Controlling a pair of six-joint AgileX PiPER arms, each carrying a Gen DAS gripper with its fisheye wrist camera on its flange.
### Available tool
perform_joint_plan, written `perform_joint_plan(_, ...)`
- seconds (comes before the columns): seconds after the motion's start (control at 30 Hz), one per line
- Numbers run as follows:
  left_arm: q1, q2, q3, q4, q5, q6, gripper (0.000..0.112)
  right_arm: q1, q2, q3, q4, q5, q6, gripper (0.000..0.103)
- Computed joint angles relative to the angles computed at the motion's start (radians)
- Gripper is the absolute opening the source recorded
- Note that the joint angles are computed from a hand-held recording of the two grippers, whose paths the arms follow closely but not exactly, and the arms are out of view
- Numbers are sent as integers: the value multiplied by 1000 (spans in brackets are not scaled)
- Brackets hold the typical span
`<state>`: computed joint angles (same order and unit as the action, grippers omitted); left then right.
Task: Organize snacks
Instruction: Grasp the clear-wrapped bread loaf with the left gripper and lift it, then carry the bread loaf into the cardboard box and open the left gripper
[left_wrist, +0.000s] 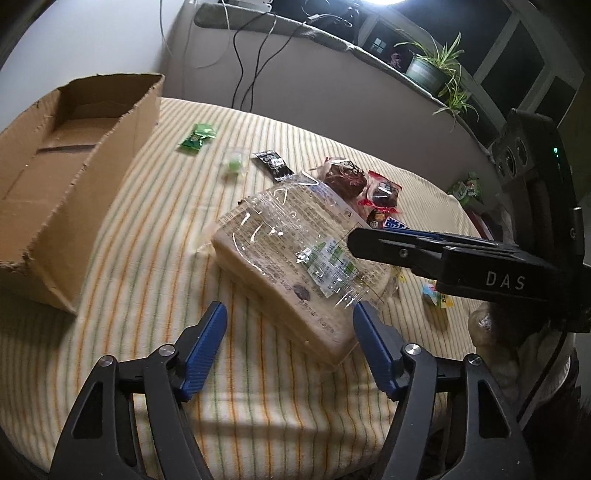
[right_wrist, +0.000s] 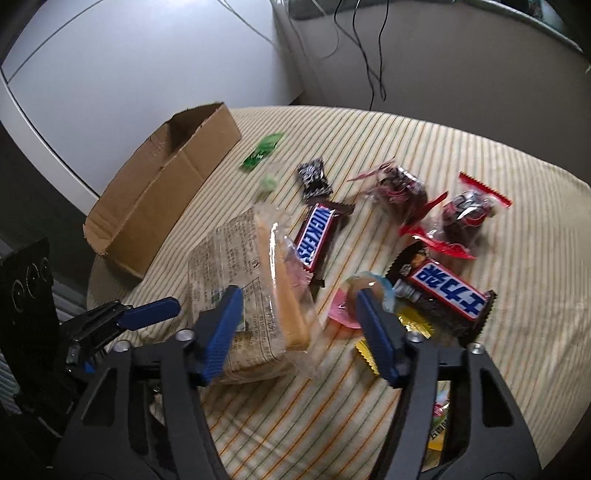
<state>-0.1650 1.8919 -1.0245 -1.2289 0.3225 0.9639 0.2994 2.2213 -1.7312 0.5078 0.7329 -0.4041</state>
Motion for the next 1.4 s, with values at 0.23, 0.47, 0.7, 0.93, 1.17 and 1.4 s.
perform_joint_plan(0.23,-5,34,-40,23,19,-23,69,14,51,-81,6,90,-19,54)
perform_joint_plan(0.47,-26,30,-60,28,23,-9,67,39,59,-112,-43,118,21,52)
perform_joint_plan(0.7,-27,11,-43,-6,14,29,67,51,37,-95,-75,114,46,50)
perform_joint_plan(0.93,-2,-32,-2,-76,-8,110,67,77,23,-107,-81,119,59,49)
perform_joint_plan(1.17,29,-98,34,-132,-33,188,67,112,19,-166,-96,136,85,48)
perform_joint_plan(1.4,85,-153,54,-180,-40,252,67,161,56,-313,-120,183,125,48)
